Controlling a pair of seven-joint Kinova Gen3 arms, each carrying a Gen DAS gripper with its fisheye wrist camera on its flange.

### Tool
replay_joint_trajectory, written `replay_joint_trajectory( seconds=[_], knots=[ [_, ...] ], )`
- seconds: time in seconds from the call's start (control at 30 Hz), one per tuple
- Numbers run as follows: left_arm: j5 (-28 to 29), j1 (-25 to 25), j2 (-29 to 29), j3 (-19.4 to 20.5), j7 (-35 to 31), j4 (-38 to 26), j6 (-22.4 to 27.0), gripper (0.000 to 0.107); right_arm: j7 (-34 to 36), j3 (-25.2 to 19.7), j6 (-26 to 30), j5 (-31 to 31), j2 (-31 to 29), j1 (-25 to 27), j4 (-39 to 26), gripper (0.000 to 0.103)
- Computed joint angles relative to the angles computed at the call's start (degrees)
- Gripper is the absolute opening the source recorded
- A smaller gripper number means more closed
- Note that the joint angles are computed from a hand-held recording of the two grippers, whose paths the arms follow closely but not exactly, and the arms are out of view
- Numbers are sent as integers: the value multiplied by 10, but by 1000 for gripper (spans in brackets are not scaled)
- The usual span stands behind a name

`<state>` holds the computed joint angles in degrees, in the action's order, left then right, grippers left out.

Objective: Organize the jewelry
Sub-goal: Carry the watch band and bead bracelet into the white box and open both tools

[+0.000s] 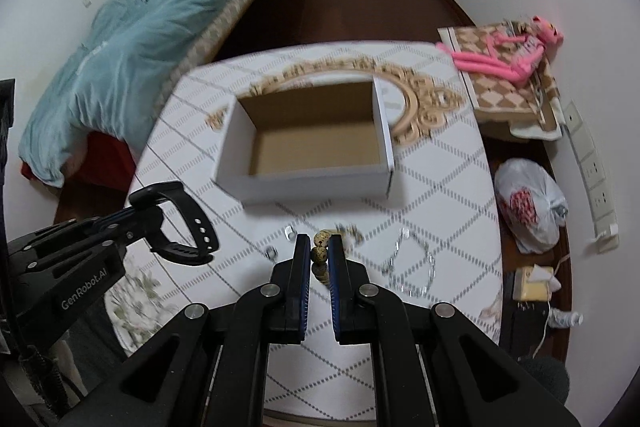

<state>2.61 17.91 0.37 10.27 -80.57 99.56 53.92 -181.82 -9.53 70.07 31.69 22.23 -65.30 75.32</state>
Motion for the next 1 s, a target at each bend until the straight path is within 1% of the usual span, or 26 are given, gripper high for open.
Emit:
replay_joint_trajectory(
  seconds=[0.17, 0.33, 0.5, 0.63, 0.73, 0.8, 0.83, 0.87, 0.9, 0.93, 0.97, 1.0],
  knots=[
    [33, -11, 44, -6, -38, -62, 10, 6, 45, 6, -25, 5, -10, 34, -14, 9],
    [37, -11, 111, -9, -49, -127, 30, 6, 118, 12, -63, -32, 4, 89, -32, 9],
    [56, -19, 183, -12, -62, -192, 65, 7, 186, 20, -106, -97, 27, 147, -39, 9],
    [59, -16, 231, -19, -50, -243, 101, 8, 249, 18, -140, -159, 45, 192, -41, 9],
    [64, -17, 256, -21, -40, -273, 125, 10, 304, 10, -152, -219, 62, 229, -52, 9],
    [60, -15, 262, -25, -32, -283, 129, 14, 325, 11, -159, -251, 68, 245, -51, 10],
    [52, -10, 262, -29, -26, -285, 127, 25, 335, 12, -163, -262, 69, 251, -49, 10],
    [43, -6, 261, -31, -21, -287, 126, 53, 342, 12, -169, -272, 68, 256, -45, 10],
    [34, -1, 259, -35, -14, -288, 123, 69, 339, 20, -167, -272, 67, 251, -44, 12],
    [29, 0, 256, -37, -10, -284, 117, 87, 338, 24, -165, -272, 66, 249, -42, 20],
    [28, -1, 251, -37, -8, -279, 109, 87, 335, 29, -162, -270, 63, 246, -40, 25],
    [19, 2, 247, -40, -2, -275, 105, 87, 328, 35, -156, -264, 61, 239, -39, 41]
  ],
)
